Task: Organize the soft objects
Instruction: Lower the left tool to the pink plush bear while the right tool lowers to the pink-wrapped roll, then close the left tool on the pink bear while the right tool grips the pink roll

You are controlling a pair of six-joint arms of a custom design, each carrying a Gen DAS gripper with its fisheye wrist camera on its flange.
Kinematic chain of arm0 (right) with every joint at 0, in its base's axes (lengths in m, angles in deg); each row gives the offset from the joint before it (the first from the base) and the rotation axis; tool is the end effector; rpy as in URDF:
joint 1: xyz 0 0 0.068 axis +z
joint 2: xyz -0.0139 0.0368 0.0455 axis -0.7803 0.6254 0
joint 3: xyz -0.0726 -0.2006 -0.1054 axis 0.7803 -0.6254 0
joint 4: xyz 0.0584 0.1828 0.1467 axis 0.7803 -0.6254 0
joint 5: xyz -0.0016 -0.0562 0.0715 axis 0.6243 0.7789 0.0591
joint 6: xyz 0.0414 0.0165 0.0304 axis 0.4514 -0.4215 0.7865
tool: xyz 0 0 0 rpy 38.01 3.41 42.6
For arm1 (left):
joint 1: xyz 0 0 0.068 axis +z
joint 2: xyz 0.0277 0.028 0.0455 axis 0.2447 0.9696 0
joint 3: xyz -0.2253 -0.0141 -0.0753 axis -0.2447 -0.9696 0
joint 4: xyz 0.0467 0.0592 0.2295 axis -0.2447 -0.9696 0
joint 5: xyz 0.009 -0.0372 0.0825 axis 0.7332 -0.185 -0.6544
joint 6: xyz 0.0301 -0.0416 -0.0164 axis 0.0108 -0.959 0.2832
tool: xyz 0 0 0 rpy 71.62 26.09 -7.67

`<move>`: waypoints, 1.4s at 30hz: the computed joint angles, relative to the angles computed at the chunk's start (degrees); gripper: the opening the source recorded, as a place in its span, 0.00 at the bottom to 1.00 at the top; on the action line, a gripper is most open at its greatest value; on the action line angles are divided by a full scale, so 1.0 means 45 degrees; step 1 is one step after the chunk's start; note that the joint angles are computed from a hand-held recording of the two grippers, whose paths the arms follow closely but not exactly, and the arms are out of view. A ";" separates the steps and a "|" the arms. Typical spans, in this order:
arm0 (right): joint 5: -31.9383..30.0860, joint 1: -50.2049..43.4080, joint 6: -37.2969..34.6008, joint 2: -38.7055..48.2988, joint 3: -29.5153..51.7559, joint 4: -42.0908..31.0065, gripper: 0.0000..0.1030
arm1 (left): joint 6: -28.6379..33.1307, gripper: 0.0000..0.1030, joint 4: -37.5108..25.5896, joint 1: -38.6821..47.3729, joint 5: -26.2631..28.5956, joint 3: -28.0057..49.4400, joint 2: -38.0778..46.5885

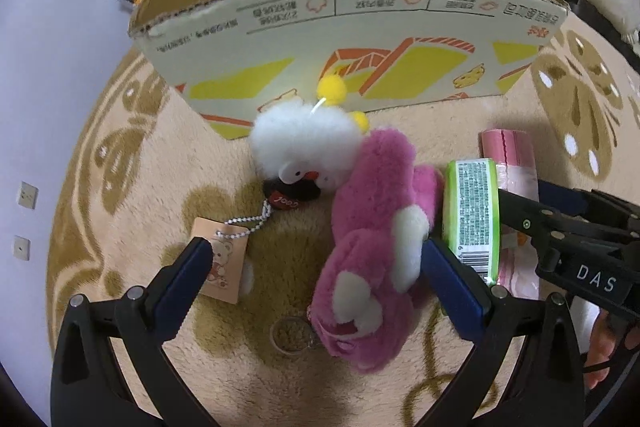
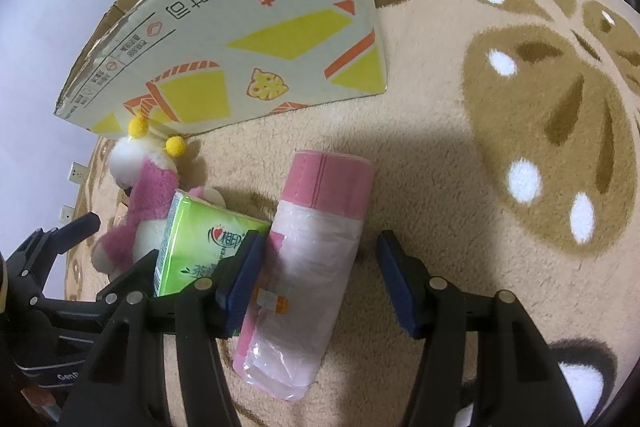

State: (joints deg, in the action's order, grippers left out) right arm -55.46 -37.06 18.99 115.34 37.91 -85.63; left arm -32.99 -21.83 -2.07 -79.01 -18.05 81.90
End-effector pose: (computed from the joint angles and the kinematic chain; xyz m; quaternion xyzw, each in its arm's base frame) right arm 0.2213 0.0670 0.0969 -0.0799 0.9700 0.1801 0.1425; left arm 0.1636 -0.0404 0.1418 -0.0232 0.9838 0.0475 0.1711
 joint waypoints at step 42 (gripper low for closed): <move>0.2607 0.3026 0.2652 0.0861 0.0659 -0.0175 0.50 | 0.0252 0.65 0.1403 -0.0238 0.0816 0.0110 0.2051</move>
